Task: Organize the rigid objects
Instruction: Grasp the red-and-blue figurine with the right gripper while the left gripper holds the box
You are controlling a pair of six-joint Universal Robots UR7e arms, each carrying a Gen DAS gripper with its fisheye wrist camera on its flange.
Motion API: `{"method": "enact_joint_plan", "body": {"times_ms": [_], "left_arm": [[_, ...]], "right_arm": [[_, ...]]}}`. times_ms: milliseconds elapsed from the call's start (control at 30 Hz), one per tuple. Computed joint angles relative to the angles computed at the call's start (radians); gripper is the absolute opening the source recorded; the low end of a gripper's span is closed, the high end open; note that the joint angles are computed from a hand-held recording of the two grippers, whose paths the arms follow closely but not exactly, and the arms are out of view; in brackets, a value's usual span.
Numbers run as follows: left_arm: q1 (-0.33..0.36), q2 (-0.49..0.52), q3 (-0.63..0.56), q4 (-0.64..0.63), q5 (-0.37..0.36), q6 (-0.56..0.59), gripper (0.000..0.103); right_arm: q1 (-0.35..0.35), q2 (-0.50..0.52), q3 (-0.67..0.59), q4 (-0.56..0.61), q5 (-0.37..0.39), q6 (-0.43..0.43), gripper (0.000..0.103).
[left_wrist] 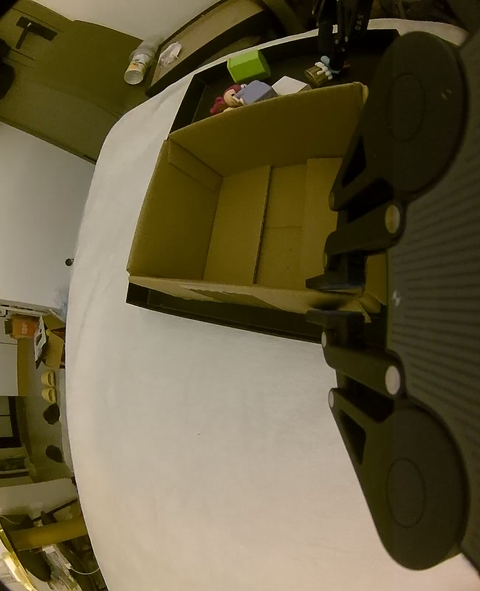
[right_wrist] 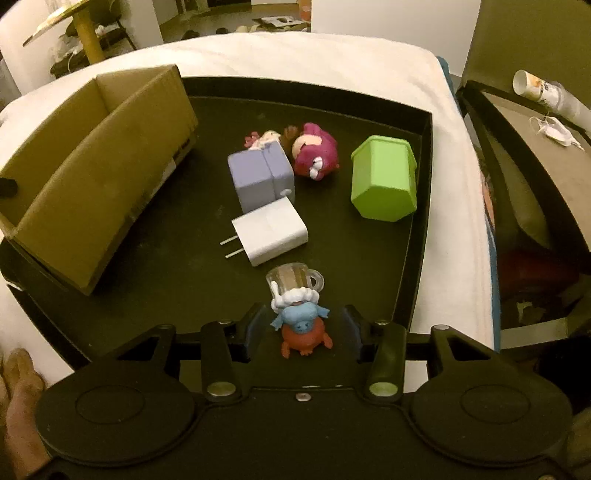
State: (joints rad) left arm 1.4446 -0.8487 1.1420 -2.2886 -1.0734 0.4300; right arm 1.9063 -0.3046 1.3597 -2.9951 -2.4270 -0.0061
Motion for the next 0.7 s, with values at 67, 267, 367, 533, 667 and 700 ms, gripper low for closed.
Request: {"method": "enact_joint_plan", "body": {"times_ms": [67,267,367,533,667,700], "left_arm": [[0.002,0.006,-0.008,0.007,0.000,-0.003,0.010],[0.002,0.015,-0.018,0.015,0.006,-0.007,0.010],[0.004,0.016,-0.025,0.026,0.000,-0.012,0.010],[0.006,0.016,-0.026,0.029,-0.005,-0.008,0.010],[0.008,0.015,-0.030,0.031,-0.011,-0.010,0.011],[0.008,0.015,-0.030,0.032,-0.012,-0.010,0.011]], "right_arm": [[-0.005,0.002,-0.004,0.010,-0.003,-0.005,0.046],[-0.010,0.009,-0.014,0.014,0.003,-0.038,0.046],[-0.008,0.015,-0.028,0.017,0.003,-0.064,0.046],[-0.007,0.019,-0.054,0.070,0.003,-0.106,0.050],[-0.011,0.013,-0.055,0.080,0.012,-0.056,0.053],[-0.013,0.012,-0.053,0.081,0.016,-0.045,0.053]]}}
